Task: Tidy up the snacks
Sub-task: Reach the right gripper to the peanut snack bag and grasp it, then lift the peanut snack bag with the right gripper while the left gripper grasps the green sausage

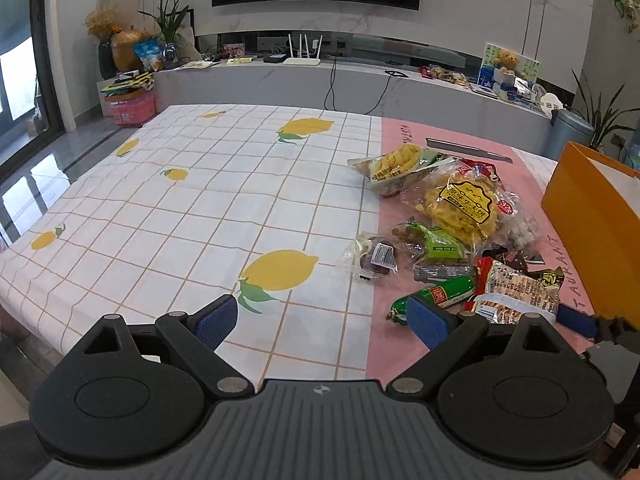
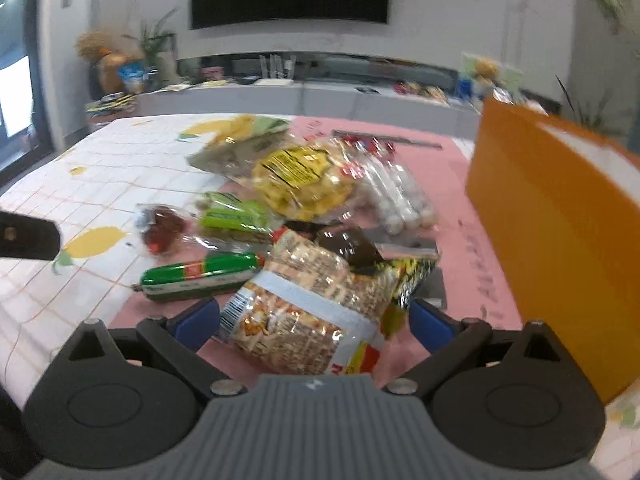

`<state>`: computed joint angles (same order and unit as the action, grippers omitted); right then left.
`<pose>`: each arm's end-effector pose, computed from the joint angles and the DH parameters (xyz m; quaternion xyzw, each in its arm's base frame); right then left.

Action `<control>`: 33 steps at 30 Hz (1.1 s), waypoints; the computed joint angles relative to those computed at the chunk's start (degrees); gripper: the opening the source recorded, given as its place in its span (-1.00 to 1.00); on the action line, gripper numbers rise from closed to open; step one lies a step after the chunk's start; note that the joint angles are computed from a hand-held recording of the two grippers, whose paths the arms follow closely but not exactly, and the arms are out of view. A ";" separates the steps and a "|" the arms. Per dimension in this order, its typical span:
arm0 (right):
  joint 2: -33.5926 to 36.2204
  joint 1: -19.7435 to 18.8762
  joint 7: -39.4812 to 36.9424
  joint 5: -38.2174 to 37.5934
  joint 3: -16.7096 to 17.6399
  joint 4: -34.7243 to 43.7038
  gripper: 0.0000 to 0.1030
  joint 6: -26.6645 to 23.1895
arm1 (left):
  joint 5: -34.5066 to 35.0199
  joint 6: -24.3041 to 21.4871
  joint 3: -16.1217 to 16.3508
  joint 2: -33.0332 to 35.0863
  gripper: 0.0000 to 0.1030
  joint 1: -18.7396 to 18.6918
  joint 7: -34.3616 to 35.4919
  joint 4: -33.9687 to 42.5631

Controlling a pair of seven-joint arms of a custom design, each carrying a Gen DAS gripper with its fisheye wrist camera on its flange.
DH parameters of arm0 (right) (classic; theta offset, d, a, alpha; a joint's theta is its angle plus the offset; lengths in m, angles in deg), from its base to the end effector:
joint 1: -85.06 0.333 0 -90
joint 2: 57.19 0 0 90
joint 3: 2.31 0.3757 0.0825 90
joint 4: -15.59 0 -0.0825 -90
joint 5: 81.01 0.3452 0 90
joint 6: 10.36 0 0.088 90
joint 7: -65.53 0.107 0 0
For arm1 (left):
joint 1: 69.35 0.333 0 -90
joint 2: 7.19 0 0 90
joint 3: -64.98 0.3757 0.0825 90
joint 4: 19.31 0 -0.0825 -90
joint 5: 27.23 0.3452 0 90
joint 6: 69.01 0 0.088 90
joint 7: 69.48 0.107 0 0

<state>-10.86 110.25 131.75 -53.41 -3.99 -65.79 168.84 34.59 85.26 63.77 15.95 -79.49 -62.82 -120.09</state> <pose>0.7327 0.2839 0.3823 -0.7419 0.5101 -0.2303 0.3693 0.6579 -0.1593 0.4599 -0.7590 0.5117 -0.2394 0.3236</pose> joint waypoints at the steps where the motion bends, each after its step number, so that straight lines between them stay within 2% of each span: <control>1: 0.24 0.02 0.39 0.34 0.08 0.13 0.69 0.49 | 0.15 0.11 0.06 0.01 1.00 -0.01 -0.07 -0.01; 3: 0.40 -0.04 0.02 0.42 0.48 -0.07 0.48 1.70 | 0.58 0.29 0.21 0.06 1.00 -0.08 -0.37 0.02; 4: 0.34 0.14 -0.14 0.50 0.42 -0.35 0.44 2.47 | 0.71 0.16 0.25 0.11 1.00 -0.16 -0.41 0.11; 6: 0.02 -1.25 -1.81 0.71 2.69 -1.01 0.24 4.21 | 1.12 -0.09 0.33 0.31 1.00 -0.33 -0.47 0.39; 9: -0.56 -2.82 -3.31 1.67 4.85 -1.23 0.08 3.92 | 1.91 0.42 0.41 0.48 1.00 -0.42 -0.54 0.67; 12: -1.97 -4.29 -3.65 3.21 6.41 -2.03 0.03 2.17 | 0.63 1.36 -0.44 0.46 1.00 0.37 2.36 0.80; 16: -5.81 -4.43 -4.02 4.35 5.82 -5.87 0.03 2.66 | 1.80 8.73 0.09 -0.03 1.00 1.51 4.65 -0.08; 18: -7.81 -7.18 -5.44 5.37 8.79 -7.35 0.03 2.89 | 3.65 12.43 0.48 -0.02 0.97 1.75 6.75 -0.20; 20: -9.40 -11.05 -7.61 7.08 13.29 -8.46 0.03 4.13 | 7.88 15.21 1.97 0.47 0.91 0.61 7.38 0.60; 22: -9.87 -17.27 -11.88 8.51 21.46 -9.57 0.03 8.71 | 12.33 17.16 3.20 1.37 0.90 -0.53 7.07 1.97; 23: -9.70 -19.52 -13.25 8.42 24.54 -9.94 0.03 11.57 | 12.16 18.31 2.47 2.30 0.78 -0.05 9.67 2.93; 24: -9.51 -20.35 -13.48 8.15 25.61 -9.95 0.03 13.48 | 9.06 18.92 0.58 3.24 0.62 1.25 14.93 3.50; 27: -9.55 -19.33 -11.21 7.95 23.53 -9.33 0.03 14.57 | -2.92 17.29 -6.87 6.66 0.40 5.65 33.18 5.77; 30: -9.65 -18.21 -8.96 8.34 21.50 -8.84 0.03 12.93 | -8.00 13.07 -8.98 10.04 0.23 5.45 43.13 9.79; 33: -9.53 -16.63 -8.37 8.13 19.44 -8.23 0.03 12.39 | -13.15 9.85 -10.47 12.99 0.21 5.47 50.88 13.25</control>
